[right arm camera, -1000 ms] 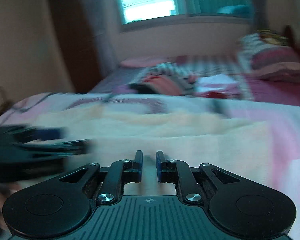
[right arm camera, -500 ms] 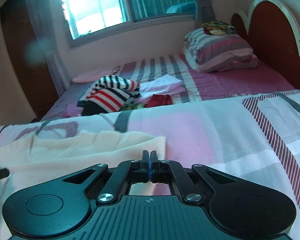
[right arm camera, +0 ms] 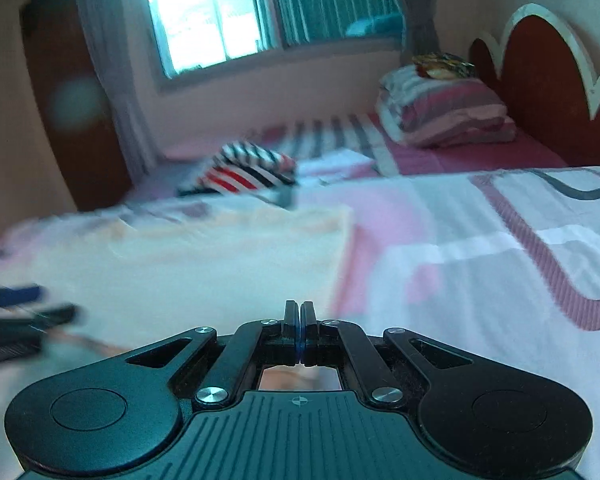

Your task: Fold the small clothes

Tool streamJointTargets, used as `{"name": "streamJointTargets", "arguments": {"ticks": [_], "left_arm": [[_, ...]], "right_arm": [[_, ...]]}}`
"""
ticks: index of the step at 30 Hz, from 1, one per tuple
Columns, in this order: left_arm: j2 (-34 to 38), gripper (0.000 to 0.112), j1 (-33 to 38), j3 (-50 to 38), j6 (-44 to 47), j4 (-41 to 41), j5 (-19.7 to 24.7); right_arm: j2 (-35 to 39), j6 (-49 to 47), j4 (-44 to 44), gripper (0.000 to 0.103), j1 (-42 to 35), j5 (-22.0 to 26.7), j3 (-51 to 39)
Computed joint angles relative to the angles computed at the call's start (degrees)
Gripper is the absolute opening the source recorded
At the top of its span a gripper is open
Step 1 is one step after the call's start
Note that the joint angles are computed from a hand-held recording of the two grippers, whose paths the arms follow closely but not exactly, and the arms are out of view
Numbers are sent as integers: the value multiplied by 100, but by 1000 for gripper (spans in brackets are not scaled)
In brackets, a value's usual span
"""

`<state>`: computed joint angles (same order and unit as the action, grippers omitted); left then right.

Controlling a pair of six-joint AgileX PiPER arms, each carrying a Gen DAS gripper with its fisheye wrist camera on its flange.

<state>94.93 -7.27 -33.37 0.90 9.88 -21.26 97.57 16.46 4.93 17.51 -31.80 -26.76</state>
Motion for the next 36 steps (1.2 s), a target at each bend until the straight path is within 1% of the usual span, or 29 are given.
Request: {"name": "streamJointTargets", "arguments": {"ticks": [2,4,5,7,8,9,10,11,12,13,14,15,16,17,18,19,20,21,22,23,24,26,28,29,30,32,33,34,36], "left_arm": [[84,65,-298,-143,-271,-51,142],[250,67,-385,-284,-893,379,221],[322,67,-451,-381,-968,299,372],[499,67,-460,-470,-644,-90,465],[512,67,-428,-433,-143,-605,433],[482,67,-264,-384,229,-946,386],[448,67,-66,-297,395,-1064,302],[439,67,228,-264,410,-959,238],[498,67,612,-275,198,-667,191],[527,68,876,-350,-244,-225,295],[580,68,1060,-367,-754,238,230],[573,66,1164,-367,-1035,498,215],[493,63,1168,-387,-1087,636,313],[406,62,1183,-339,-910,550,254],[351,63,1176,-224,-504,236,81],[343,65,1172,-195,-243,30,71],[411,66,1157,-279,-90,-176,252],[505,68,1172,-308,-102,-154,335],[459,68,1156,-187,61,-248,191],[435,68,1110,-192,275,-396,204],[384,68,1109,-196,332,-432,252],[277,66,1199,-130,14,-152,219],[108,66,1363,99,75,-124,5],[12,66,1523,197,-51,89,-76],[-93,66,1811,325,-332,532,-203],[-240,66,2340,385,-875,1346,-217],[-290,66,2680,400,-1126,1775,-263],[-318,66,3023,375,-1442,2214,-294],[-223,66,3655,98,-2364,3261,-156]], "right_arm": [[12,415,-296,0,203,209,-189],[148,335,-166,0,456,416,-429],[258,284,-104,0,556,495,-527],[411,558,-433,0,553,625,-623],[448,477,-417,0,540,566,-580],[422,214,-175,0,496,486,-480],[381,118,-71,0,354,395,-352],[317,239,-196,0,85,285,-194],[303,590,-550,0,-242,72,-28],[277,865,-835,0,-440,-17,86],[244,911,-934,0,-513,-5,113],[240,746,-805,0,-458,65,61],[191,510,-521,0,-338,156,17],[123,272,-198,0,-206,163,2],[68,53,123,0,-71,82,13],[16,-250,531,0,67,5,37],[26,-593,975,0,187,15,10],[135,-776,1190,0,249,164,-130],[383,-781,1177,0,237,268,-254],[413,-734,1102,0,231,142,-196],[423,-821,1184,0,261,171,-221],[348,-927,1368,0,274,388,-344],[264,-416,1013,0,222,255,-258],[228,-278,896,0,232,174,-188],[218,-359,1002,0,311,142,-183],[263,-190,874,0,387,33,-182],[304,-27,741,0,435,64,-225],[262,-55,838,0,554,124,-236],[244,-82,975,0,778,115,-260]]}}
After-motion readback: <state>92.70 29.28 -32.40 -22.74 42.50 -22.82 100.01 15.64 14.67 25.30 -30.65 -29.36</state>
